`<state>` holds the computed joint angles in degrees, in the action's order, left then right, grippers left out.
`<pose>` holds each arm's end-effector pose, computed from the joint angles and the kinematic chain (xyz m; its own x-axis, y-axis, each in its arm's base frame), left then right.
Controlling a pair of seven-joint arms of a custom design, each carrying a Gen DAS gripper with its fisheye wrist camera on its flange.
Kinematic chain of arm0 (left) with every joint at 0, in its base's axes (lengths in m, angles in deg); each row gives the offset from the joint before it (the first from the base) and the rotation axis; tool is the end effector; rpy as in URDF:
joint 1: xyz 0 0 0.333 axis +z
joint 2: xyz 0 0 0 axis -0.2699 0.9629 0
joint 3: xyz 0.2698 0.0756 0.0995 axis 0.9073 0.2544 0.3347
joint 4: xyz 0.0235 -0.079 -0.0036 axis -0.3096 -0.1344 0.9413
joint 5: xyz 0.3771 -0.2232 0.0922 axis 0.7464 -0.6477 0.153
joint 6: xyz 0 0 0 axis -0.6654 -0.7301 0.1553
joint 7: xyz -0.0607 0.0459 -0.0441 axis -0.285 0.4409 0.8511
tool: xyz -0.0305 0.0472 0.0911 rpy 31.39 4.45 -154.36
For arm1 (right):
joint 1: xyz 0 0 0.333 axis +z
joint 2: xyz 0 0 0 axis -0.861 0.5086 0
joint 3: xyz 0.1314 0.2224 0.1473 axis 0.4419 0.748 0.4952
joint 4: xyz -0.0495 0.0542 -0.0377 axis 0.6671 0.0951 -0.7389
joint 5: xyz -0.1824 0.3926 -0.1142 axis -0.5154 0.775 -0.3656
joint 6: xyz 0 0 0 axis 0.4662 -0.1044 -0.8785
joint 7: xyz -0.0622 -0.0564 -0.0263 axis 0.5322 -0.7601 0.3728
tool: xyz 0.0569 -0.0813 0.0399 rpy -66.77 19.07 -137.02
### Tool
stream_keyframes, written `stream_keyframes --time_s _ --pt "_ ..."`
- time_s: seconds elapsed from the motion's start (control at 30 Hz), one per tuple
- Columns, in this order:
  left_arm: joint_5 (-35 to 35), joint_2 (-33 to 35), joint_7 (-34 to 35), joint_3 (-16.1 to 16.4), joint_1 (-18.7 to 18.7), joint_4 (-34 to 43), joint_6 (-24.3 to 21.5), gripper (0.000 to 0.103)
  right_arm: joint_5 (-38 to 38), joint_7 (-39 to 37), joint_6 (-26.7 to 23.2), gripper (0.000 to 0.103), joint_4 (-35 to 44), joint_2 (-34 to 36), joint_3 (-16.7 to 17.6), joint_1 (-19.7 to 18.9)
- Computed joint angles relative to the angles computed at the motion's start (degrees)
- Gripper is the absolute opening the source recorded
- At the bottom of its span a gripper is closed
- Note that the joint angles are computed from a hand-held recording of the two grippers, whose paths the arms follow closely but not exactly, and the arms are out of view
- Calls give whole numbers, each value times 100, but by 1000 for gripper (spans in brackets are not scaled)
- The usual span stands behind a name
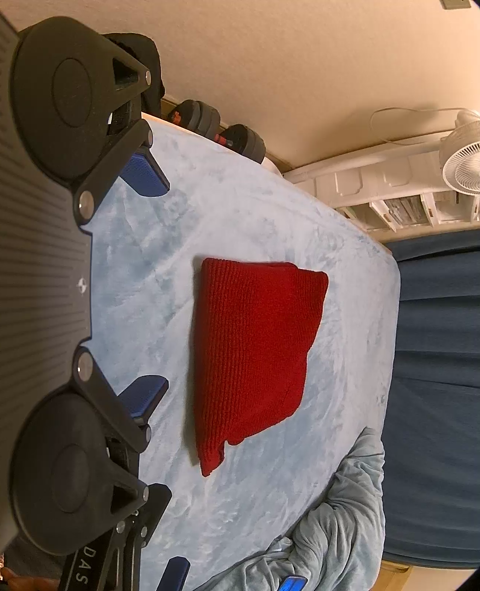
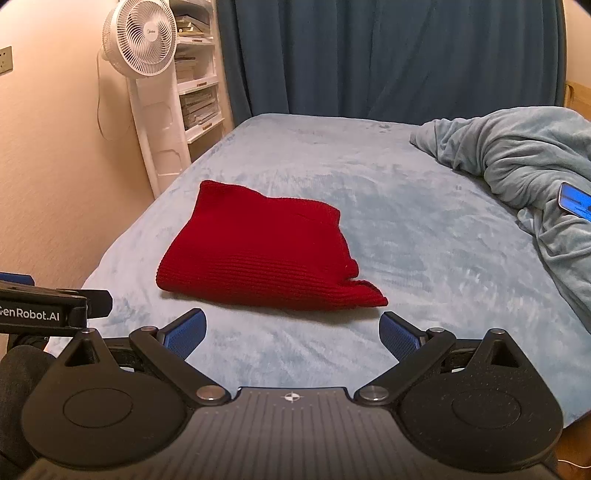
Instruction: Fold small clothes
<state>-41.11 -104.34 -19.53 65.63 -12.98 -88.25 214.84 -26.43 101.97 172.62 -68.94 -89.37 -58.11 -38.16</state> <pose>0.4556 -0.1691 0.4966 0.2152 -0.9742 -0.0678 -0.7212 -0.1118 -0.6836 0.4506 0.1877 0.4851 0.2903 -0.9550 -0.0617 -0.6130 -0.1361 -0.7782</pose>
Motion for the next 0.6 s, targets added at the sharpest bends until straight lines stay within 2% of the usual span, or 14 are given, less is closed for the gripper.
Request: stream_keyframes --time_s 0.6 --pt "7 -4 27 5 -21 -52 -8 103 78 8 -54 99 -23 -15 4 48"
